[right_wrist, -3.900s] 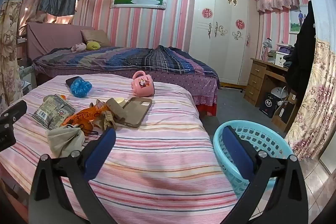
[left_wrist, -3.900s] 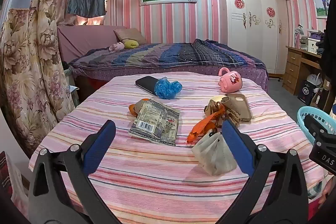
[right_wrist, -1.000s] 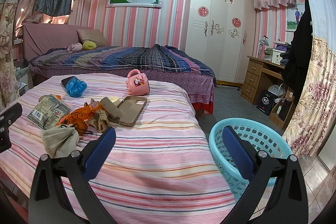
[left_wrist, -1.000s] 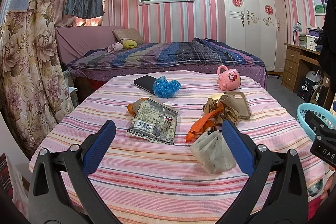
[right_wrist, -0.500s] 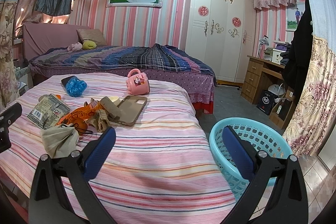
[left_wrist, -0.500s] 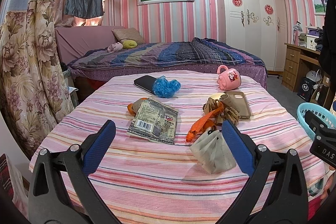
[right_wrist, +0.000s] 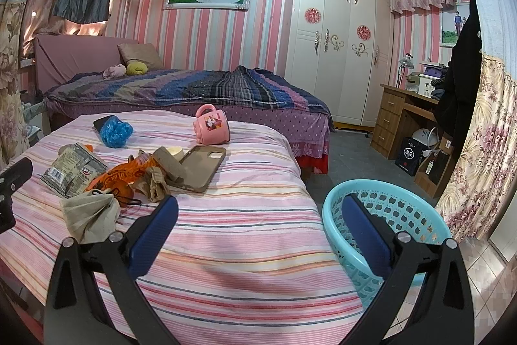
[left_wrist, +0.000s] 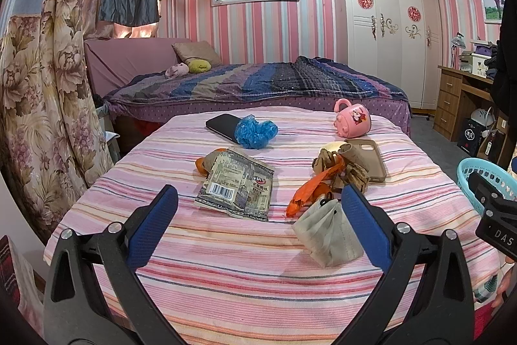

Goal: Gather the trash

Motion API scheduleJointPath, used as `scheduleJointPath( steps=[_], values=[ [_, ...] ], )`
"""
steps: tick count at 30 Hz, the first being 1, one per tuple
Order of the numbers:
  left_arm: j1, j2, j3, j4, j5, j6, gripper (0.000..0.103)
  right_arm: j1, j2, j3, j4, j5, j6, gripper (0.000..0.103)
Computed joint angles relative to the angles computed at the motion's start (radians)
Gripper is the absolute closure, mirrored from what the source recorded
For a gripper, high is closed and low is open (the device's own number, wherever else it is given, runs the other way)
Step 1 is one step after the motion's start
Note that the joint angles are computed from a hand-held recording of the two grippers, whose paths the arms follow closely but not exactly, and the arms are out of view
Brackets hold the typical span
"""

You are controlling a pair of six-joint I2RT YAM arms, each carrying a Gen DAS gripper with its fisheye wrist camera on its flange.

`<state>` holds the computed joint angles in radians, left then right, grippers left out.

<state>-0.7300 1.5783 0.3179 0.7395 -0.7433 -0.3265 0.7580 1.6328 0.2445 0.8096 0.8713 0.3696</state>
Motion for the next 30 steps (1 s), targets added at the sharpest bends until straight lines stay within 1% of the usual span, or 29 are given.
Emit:
scheduleJointPath(
  steps=[7, 14, 24, 30],
  values=[
    [0.021, 0.013, -0.014, 0.020, 0.021, -0.004, 0.005, 0.002, 0.015, 0.005, 0.000, 0.001, 0.011, 0.004],
    [0.029, 0.006, -0.002, -0.014, 0.025, -0.005, 0.005, 0.000, 0.024, 0.007, 0.009, -0.004, 0.008, 0.004],
    [0.033, 0.003, -0.003, -0.018, 0.031, -0.009, 0.005, 0.010, 0.060, 0.025, 0.010, 0.001, 0.022, 0.004],
    [0.035, -0.002, -0.003, -0.025, 0.033, -0.008, 0.005, 0.007, 0.057, 0.023, 0.005, -0.008, 0.029, 0.004]
  ],
)
